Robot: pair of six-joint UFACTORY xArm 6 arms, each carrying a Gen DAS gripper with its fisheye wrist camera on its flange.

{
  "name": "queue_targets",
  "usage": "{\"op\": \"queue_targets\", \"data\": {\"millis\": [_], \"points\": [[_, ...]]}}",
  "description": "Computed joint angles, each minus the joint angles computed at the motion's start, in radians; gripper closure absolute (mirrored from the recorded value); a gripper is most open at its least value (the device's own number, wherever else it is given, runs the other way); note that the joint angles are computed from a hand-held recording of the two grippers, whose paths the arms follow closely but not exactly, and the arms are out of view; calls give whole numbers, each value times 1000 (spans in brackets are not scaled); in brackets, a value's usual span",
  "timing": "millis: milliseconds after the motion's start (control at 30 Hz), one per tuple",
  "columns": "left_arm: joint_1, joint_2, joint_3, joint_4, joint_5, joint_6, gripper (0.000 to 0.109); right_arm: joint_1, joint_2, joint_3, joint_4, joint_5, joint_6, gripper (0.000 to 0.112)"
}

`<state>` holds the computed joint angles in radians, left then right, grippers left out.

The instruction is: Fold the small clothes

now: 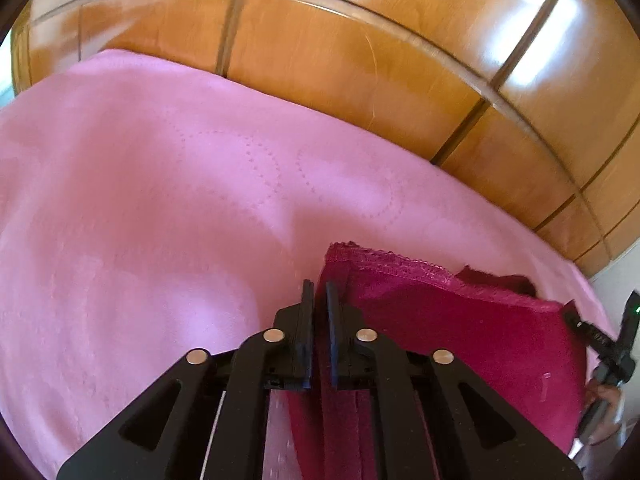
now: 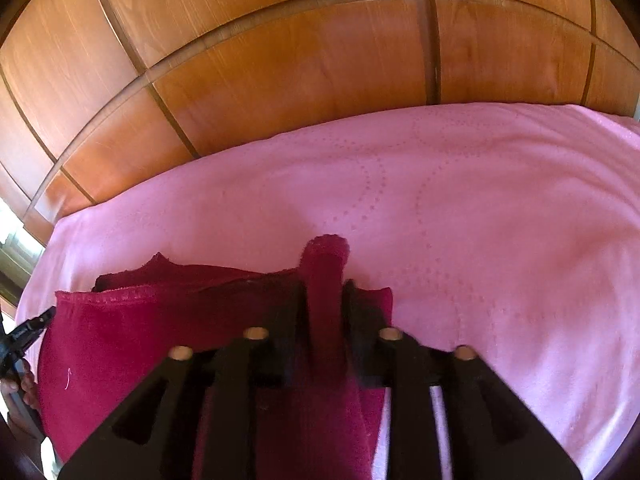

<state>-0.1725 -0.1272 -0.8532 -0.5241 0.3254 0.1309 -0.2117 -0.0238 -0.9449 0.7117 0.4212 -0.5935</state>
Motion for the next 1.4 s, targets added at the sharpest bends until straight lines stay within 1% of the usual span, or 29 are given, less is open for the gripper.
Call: {"op": "queue_targets", "data": {"millis": [67, 100, 133, 167, 200, 233, 267, 367, 433, 467, 567, 667, 700, 733, 767, 800, 833, 867, 933, 967, 1033, 1067, 1100, 1167, 1200, 1233, 1267, 1367, 1400], "points": [[8, -62, 43, -56, 18, 44, 94, 13, -52, 47, 3, -36, -12, 59], [12, -101, 69, -94, 31, 83, 84, 19, -89, 83, 10, -56, -23, 54], [14, -140, 100, -134, 40, 121, 75, 24, -138, 126, 23, -78, -46, 43], [20, -199, 147, -194, 57, 180, 70, 28, -183, 159, 60, -85, -92, 36], [30, -266, 198, -262, 79, 243, 57, 27, -231, 191, 109, -73, -150, 32], [35, -311, 235, -305, 94, 281, 52, 21, -293, 228, 168, -30, -219, 23], [49, -384, 291, -342, 128, 315, 52, 7, -352, 260, 221, 37, -282, 12], [101, -598, 437, -406, 270, 388, 52, -37, -480, 344, 292, 217, -388, 12], [109, -693, 506, -390, 311, 377, 48, -62, -532, 392, 302, 305, -403, 12], [100, -764, 554, -343, 336, 358, 48, -70, -548, 413, 299, 329, -396, 12], [65, -877, 625, -275, 367, 353, 48, -76, -586, 477, 302, 319, -374, 12], [29, -920, 654, -261, 358, 373, 49, -77, -586, 500, 343, 295, -416, 11], [16, -913, 654, -265, 342, 382, 51, -60, -585, 506, 358, 274, -425, 11], [8, -901, 652, -284, 329, 402, 62, -51, -577, 509, 367, 263, -436, 11], [23, -875, 640, -313, 347, 448, 70, -48, -545, 494, 385, 256, -458, 11], [24, -853, 629, -300, 346, 459, 84, -50, -529, 491, 396, 257, -480, 11], [27, -855, 629, -283, 340, 460, 93, -57, -515, 486, 412, 267, -509, 11], [42, -861, 630, -274, 345, 481, 94, -73, -512, 486, 428, 290, -537, 11], [61, -884, 643, -178, 340, 447, 97, -124, -487, 477, 475, 366, -615, 11], [79, -875, 645, -164, 344, 453, 97, -141, -473, 475, 492, 388, -648, 11], [95, -850, 642, -196, 349, 476, 98, -152, -472, 486, 531, 401, -683, 11], [70, -868, 656, -164, 323, 441, 97, -145, -484, 495, 531, 388, -681, 11], [59, -885, 665, -150, 318, 422, 96, -123, -498, 506, 522, 356, -677, 11], [68, -920, 664, -163, 370, 389, 89, -107, -522, 521, 509, 331, -665, 11], [73, -941, 666, -159, 388, 366, 68, -113, -532, 523, 499, 338, -651, 11], [69, -977, 677, -135, 380, 313, 41, -120, -540, 521, 482, 351, -618, 11], [51, -1036, 701, -101, 336, 246, 34, -132, -543, 515, 461, 371, -583, 11], [24, -1050, 679, -75, 307, 194, 32, -183, -573, 493, 399, 450, -464, 11], [5, -1044, 672, -47, 276, 151, 32, -195, -584, 489, 391, 466, -446, 11]]}}
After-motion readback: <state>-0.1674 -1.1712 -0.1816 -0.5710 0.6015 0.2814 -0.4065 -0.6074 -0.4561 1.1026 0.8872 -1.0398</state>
